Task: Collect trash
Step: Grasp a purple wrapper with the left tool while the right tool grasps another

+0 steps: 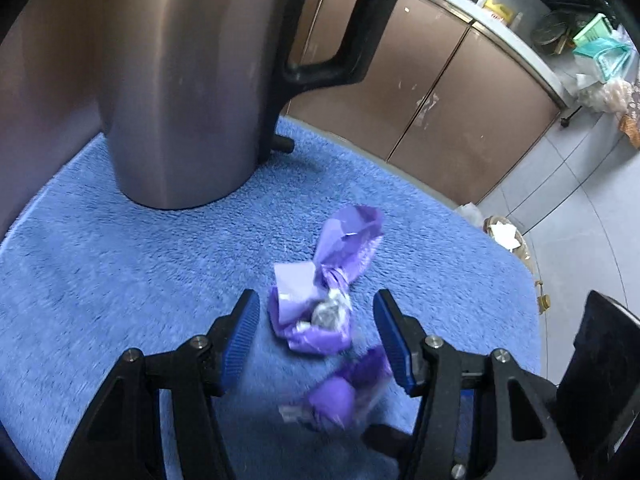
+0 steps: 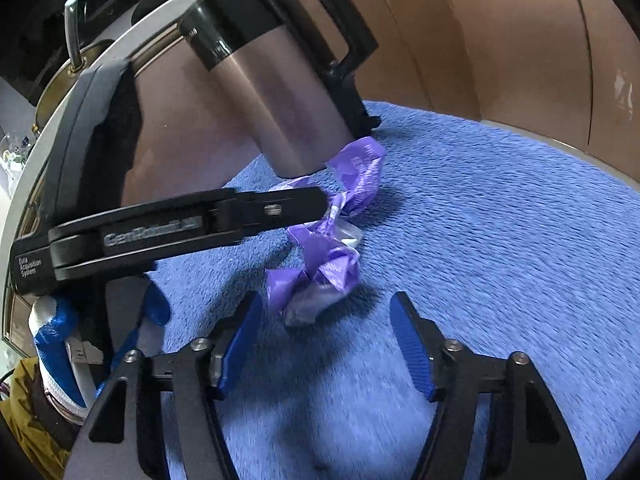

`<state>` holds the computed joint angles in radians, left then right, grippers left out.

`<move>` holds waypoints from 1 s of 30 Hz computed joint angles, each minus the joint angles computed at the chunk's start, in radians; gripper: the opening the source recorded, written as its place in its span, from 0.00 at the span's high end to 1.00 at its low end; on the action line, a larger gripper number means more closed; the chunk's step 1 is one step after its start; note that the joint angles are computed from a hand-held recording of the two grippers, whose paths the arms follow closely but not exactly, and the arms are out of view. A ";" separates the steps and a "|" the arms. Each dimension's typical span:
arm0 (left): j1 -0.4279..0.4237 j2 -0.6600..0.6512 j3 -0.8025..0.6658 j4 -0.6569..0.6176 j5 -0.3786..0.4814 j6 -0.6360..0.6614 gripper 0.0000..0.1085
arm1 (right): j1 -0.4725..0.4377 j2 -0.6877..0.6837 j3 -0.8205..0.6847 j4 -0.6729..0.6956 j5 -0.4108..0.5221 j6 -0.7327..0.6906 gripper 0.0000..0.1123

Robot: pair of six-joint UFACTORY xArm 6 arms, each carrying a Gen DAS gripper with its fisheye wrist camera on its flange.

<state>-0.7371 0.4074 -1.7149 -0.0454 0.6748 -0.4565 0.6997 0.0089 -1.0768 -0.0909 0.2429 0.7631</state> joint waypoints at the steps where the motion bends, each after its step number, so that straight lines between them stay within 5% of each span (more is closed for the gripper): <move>1: 0.005 0.014 -0.015 -0.005 0.008 0.003 0.47 | 0.000 0.019 -0.018 0.008 0.002 -0.006 0.45; 7: 0.024 0.019 0.022 -0.078 -0.037 0.031 0.52 | -0.001 0.096 -0.087 0.041 0.004 -0.027 0.50; 10: 0.029 -0.026 0.099 -0.113 -0.093 0.039 0.62 | 0.003 0.114 -0.104 0.061 0.006 -0.054 0.55; 19: 0.047 -0.250 0.416 -0.165 -0.254 -0.038 0.64 | 0.015 0.099 -0.081 0.049 -0.007 -0.049 0.60; 30: -0.001 -0.611 0.746 0.084 -0.271 -0.300 0.64 | 0.066 -0.098 0.075 -0.205 -0.005 0.248 0.60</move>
